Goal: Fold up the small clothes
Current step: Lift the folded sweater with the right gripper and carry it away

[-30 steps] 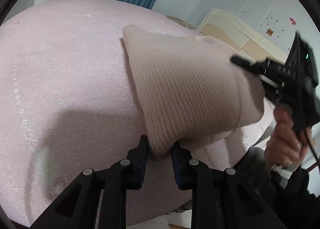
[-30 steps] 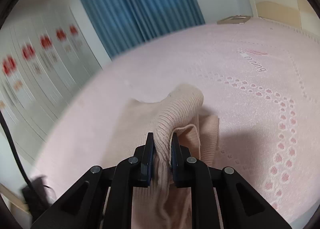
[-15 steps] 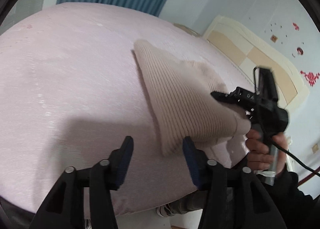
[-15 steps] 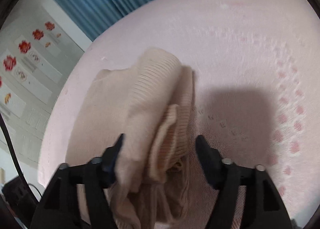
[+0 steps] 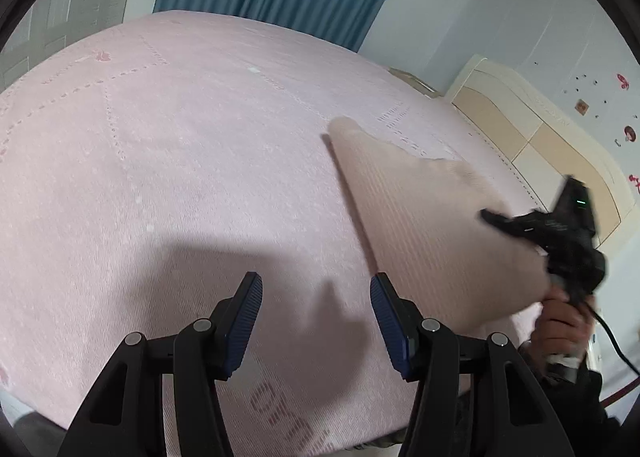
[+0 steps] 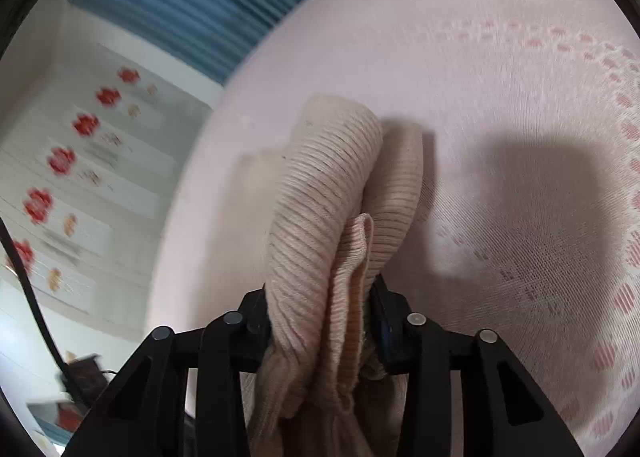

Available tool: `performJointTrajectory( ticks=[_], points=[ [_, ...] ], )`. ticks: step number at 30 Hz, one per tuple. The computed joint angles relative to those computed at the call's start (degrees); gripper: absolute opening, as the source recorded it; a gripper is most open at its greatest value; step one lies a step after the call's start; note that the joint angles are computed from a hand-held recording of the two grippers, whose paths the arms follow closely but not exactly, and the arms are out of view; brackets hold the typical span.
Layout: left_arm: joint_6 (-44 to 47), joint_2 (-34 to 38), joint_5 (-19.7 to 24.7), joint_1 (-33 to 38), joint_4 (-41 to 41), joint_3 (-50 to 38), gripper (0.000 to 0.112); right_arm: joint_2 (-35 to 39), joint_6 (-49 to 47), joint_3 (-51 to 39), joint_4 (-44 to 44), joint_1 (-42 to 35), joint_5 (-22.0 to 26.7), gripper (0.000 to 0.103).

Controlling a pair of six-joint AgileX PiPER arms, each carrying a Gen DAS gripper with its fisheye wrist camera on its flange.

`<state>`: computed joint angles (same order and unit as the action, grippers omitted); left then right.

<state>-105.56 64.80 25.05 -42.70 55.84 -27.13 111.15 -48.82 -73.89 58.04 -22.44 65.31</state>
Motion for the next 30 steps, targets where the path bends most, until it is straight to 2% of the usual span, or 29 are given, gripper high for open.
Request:
performJointTrajectory(
  ticks=[3,7,9,12,14,17,20,24,27,30],
  points=[
    [9.4,-0.3,-1.3,3.9,-5.8,-1.2,0.054,-6.1,-0.9,2.5,2.5,-0.9,-2.0,0.036],
    [13.5,2.0,-1.0,6.4,-6.1,-4.3,0.054,-13.4,2.8,2.1,-2.5,1.0,-6.5,0.035],
    [15.6,4.6,-2.9,9.2,-6.7,-6.4,0.054,-14.6,6.9,-0.1,-6.0,2.9,-8.3,0.035],
    [19.5,7.6,-2.4,12.3,-9.7,-9.8,0.054,-15.5,14.8,-4.8,-13.3,9.3,-12.5,0.035],
    [22.3,9.0,-3.9,15.3,-12.2,-11.4,0.054,-15.8,21.0,-8.0,-19.5,14.2,-15.1,0.034],
    [27.2,10.1,-6.8,20.2,-17.2,-13.1,0.054,-14.2,28.0,-12.7,-24.5,19.6,-16.6,0.034],
    [31.9,10.6,-8.4,25.2,-20.8,-14.1,0.054,-11.8,32.0,-16.3,-24.4,22.1,-16.4,0.034],
    [32.0,12.1,-10.4,30.9,-18.4,-14.8,0.054,-6.0,34.0,-20.9,-18.1,26.8,-17.3,0.033],
    [21.8,12.9,-12.3,33.6,-6.5,-13.5,0.054,-0.4,32.0,-24.0,-9.7,28.4,-17.9,0.033],
    [9.8,13.5,-16.7,36.6,6.0,-10.7,0.054,4.7,26.5,-23.5,1.4,27.1,-17.8,0.033]
  ],
)
